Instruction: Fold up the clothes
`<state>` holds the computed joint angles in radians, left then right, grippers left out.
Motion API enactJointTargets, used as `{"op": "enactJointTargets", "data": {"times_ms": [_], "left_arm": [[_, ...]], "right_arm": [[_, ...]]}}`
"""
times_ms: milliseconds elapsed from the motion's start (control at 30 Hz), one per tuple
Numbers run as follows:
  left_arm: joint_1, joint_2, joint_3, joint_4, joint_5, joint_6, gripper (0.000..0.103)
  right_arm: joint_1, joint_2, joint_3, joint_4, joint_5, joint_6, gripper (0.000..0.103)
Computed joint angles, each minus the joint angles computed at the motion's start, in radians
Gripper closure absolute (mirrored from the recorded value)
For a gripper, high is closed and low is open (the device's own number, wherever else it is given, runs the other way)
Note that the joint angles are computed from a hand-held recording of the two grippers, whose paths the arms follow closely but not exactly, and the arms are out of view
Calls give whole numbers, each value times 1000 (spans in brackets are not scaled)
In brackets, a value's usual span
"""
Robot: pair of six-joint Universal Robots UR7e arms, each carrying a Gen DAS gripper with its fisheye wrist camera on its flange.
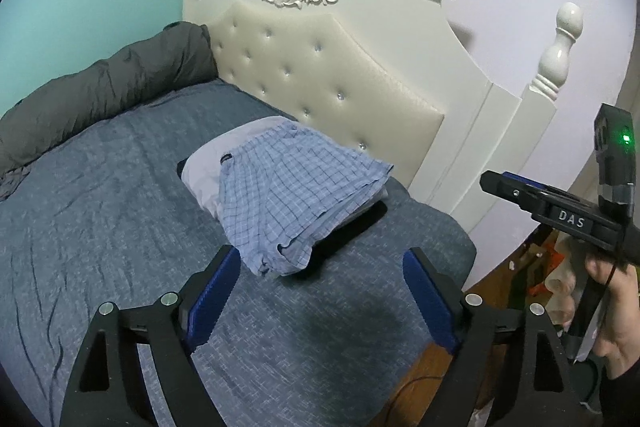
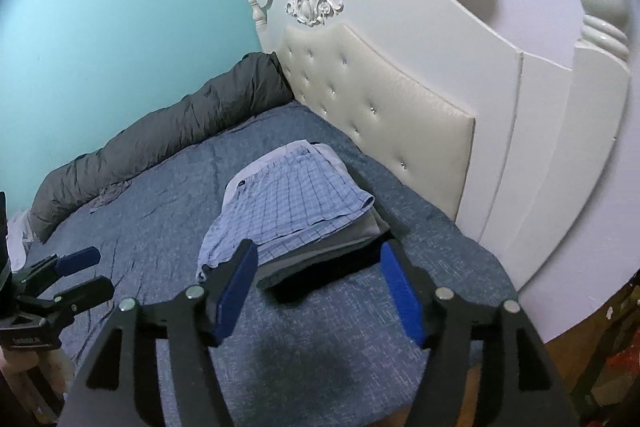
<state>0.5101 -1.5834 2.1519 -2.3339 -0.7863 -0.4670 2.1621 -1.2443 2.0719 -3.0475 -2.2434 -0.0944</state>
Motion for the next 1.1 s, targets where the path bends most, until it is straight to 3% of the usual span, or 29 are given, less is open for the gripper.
{"op": "enactJointTargets", "data": {"times_ms": [33,333,400,667,1100], "left_arm": [[-5,-6,2,7,4,-7,7],[-46,-63,19,59,37,-55,6],[-56,-78,23,75,48,-69,0],[-111,-140,34,169,90,-141,0],[-222,-255,65,378,127,-307,0]], "right_arm": [[7,1,1,-2,-10,5,30],[70,10,25,-58,-94,34,9],[89,15,33,-87,-114,19,5],[145,-2,66,-94,-166,49,2],[238,-54,125,-11,-234,174,1]]}}
